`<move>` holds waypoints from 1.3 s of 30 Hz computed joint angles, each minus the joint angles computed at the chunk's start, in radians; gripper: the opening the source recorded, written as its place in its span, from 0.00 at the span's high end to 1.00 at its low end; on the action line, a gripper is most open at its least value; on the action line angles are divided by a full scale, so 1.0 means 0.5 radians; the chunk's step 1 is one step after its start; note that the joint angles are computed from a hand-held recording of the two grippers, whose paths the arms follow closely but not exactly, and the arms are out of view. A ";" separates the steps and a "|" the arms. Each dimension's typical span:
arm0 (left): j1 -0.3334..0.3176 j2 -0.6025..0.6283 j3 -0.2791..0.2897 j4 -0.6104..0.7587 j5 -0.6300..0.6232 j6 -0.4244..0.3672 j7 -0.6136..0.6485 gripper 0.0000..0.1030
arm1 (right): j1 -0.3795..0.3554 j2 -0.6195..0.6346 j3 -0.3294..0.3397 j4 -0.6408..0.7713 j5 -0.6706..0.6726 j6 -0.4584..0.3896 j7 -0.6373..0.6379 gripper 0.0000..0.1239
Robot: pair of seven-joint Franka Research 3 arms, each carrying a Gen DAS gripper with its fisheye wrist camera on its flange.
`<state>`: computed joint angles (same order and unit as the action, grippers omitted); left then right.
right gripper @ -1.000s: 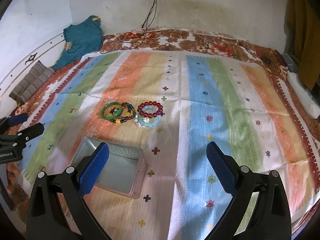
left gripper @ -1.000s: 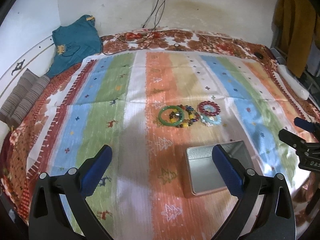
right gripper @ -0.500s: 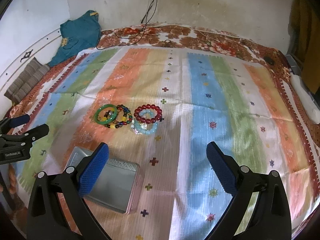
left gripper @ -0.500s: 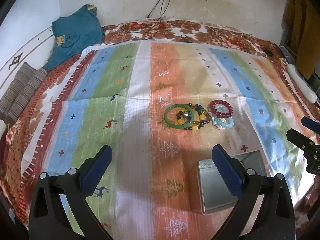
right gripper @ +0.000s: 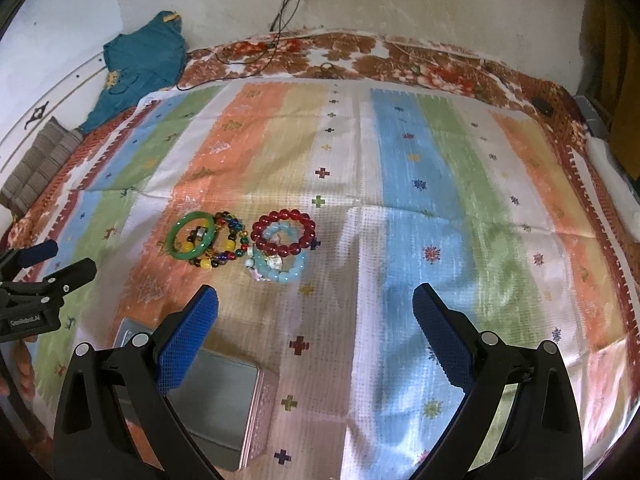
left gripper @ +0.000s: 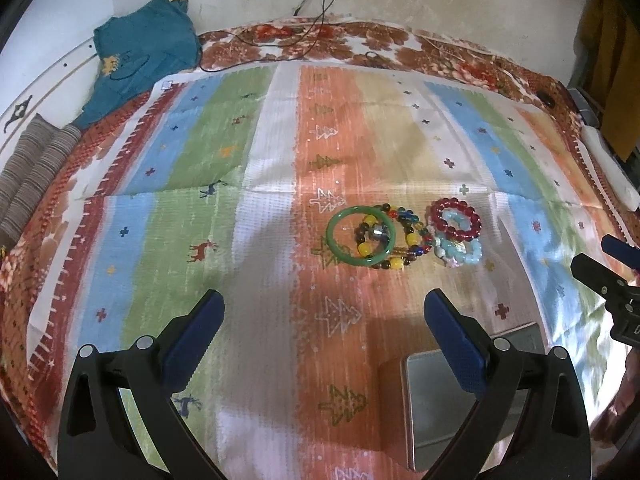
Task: Organize jewelry
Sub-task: 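Move both tools forward past the tin toward the bracelet cluster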
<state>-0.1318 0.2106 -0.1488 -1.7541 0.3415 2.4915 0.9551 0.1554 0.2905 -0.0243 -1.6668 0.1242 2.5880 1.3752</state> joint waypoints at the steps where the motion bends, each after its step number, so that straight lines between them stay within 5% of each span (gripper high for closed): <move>1: 0.002 0.021 0.000 0.020 -0.004 -0.005 0.010 0.05 | 0.010 0.017 -0.008 0.016 -0.027 0.001 0.011 0.20; 39: 0.029 0.623 0.044 0.684 -0.145 -0.284 0.208 0.10 | 0.044 0.841 -0.080 1.099 -0.176 -0.520 0.252 0.20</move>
